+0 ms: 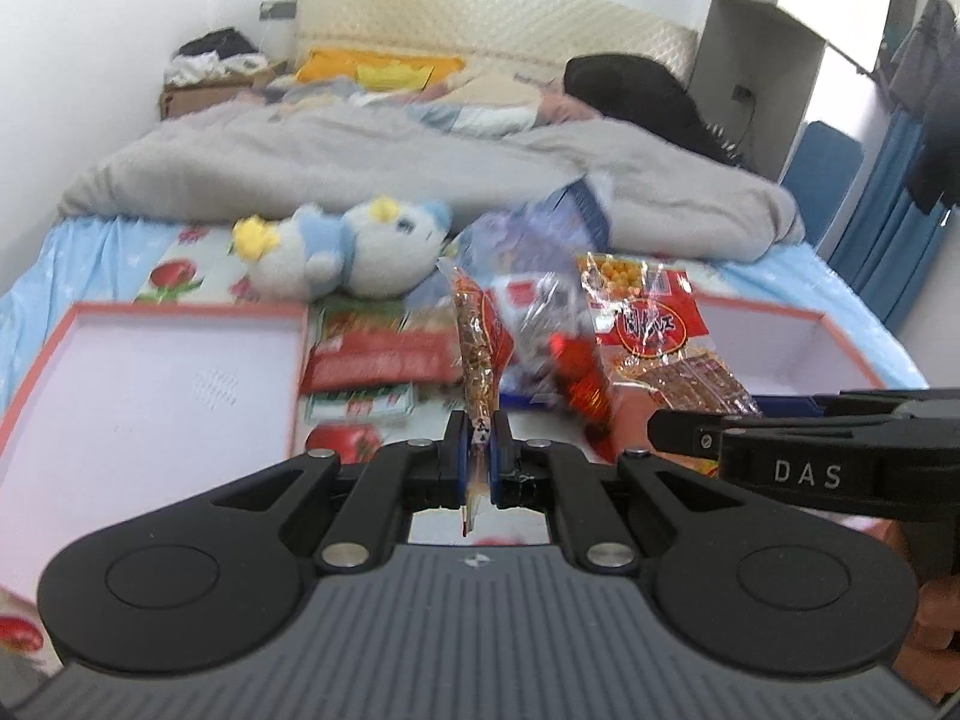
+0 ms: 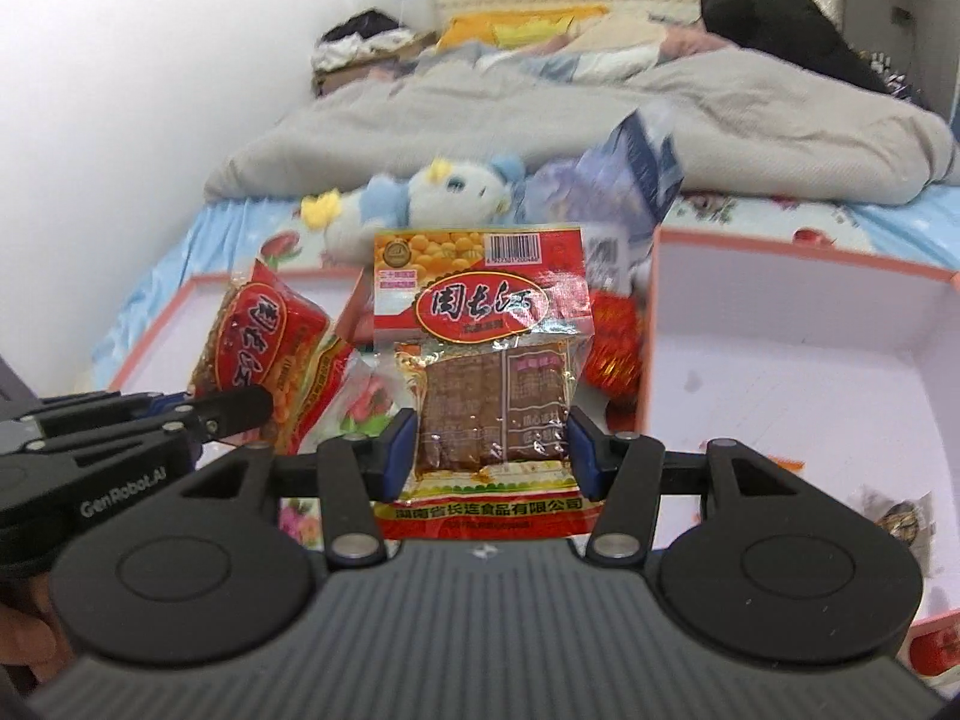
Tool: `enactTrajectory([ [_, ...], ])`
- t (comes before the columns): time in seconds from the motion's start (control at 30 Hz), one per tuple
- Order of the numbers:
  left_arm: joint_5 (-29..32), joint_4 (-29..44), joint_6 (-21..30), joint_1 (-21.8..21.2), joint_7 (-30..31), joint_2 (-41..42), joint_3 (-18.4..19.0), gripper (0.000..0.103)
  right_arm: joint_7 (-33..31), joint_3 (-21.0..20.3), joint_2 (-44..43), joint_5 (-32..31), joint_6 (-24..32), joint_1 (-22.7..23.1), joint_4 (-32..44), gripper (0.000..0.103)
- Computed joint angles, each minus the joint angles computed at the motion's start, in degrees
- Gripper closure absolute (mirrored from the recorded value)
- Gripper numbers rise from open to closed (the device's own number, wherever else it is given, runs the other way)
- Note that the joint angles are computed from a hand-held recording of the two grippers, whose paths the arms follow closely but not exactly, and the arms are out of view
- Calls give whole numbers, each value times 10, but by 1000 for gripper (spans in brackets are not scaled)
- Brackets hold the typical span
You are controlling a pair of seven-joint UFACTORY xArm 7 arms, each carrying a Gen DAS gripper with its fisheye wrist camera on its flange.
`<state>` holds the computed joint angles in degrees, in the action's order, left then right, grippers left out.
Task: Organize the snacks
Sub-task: 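Lift both packets and carry them over the deep pink box, then open both tools to drop the packets into the deep pink box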
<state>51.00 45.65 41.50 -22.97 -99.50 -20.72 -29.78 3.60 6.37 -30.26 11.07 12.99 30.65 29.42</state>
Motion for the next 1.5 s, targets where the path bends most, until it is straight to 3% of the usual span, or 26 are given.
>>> enactTrajectory([
  [0.3,65,122,22,0,47,65,3,95,-6,-17,-42,-18,2,-40,22,48],
  [0.8,111,351,22,-111,132,266,76,95,-43,-76,-76,-21,-12,-108,13,48],
  [1.03,63,470,-1,-157,209,385,113,95,-62,-97,-56,-17,3,-149,2,48],
  [1.2,-16,569,0,-171,317,478,124,95,-75,-98,-25,-21,9,-183,-2,47],
  [1.27,-49,617,24,-179,373,520,125,95,-72,-93,-12,-24,11,-199,-4,47],
  [1.43,-123,718,70,-199,447,603,138,95,-43,-71,23,-43,15,-247,-8,47],
  [1.5,-157,763,93,-205,475,635,140,95,-48,-82,39,-36,24,-239,-5,47],
])
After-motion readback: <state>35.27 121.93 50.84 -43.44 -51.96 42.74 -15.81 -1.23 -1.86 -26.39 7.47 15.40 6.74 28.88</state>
